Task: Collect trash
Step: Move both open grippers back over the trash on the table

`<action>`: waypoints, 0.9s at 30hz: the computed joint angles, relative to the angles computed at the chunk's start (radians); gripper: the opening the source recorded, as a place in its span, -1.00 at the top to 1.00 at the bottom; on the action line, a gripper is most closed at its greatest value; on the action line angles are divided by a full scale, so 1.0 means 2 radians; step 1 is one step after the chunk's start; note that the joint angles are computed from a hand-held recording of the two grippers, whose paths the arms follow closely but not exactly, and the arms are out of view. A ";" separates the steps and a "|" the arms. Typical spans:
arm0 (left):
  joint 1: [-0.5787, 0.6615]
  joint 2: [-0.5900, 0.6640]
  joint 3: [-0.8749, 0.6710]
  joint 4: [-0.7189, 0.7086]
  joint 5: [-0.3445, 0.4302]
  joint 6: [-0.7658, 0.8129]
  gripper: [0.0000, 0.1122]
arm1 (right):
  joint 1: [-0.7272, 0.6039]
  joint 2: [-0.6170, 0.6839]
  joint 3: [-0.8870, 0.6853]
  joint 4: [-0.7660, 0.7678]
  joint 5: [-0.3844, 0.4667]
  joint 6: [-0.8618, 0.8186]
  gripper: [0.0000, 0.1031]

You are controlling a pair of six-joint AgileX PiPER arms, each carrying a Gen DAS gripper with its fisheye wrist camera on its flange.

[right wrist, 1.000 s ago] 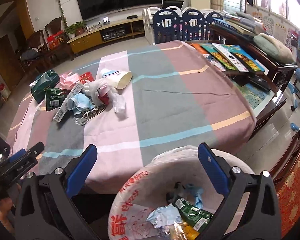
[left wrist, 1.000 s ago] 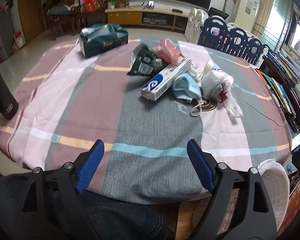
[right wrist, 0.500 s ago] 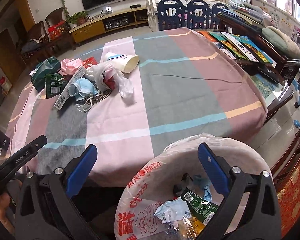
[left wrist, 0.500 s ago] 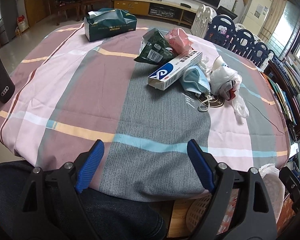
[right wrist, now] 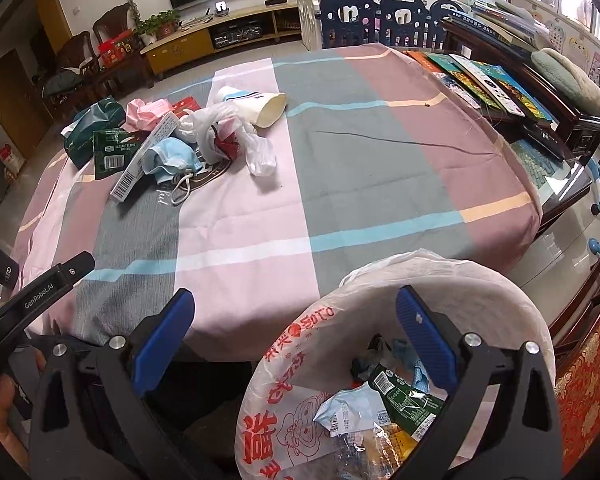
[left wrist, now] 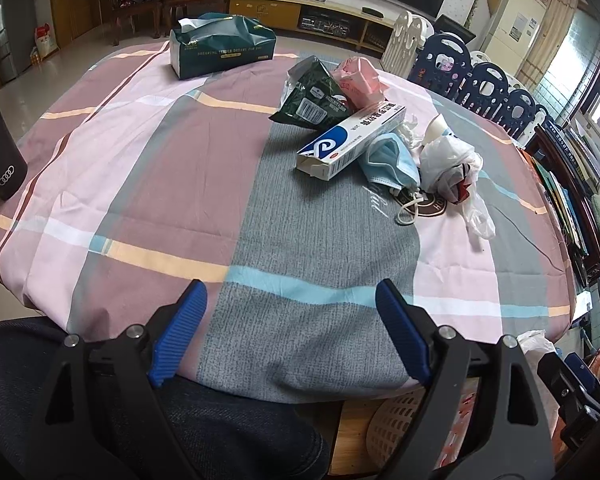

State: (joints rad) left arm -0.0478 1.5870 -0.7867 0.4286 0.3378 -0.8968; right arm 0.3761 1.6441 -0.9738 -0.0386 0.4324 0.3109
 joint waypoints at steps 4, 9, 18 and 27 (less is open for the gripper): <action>0.001 0.000 0.000 -0.008 -0.001 0.005 -0.54 | -0.001 0.003 0.001 0.006 -0.001 -0.005 -0.91; 0.003 -0.002 0.003 -0.002 -0.005 -0.007 -0.54 | -0.003 0.008 0.000 0.015 -0.001 -0.015 -0.91; 0.005 0.001 0.002 -0.017 -0.006 0.009 -0.58 | 0.001 0.024 -0.010 0.010 0.004 -0.006 -0.91; 0.009 0.000 0.004 -0.025 -0.012 0.013 -0.59 | 0.020 0.056 -0.048 -0.014 0.014 0.023 -0.91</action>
State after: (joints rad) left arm -0.0307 1.5863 -0.7787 0.3779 0.3142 -0.8713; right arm 0.4161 1.7569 -1.0701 -0.0672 0.4605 0.3574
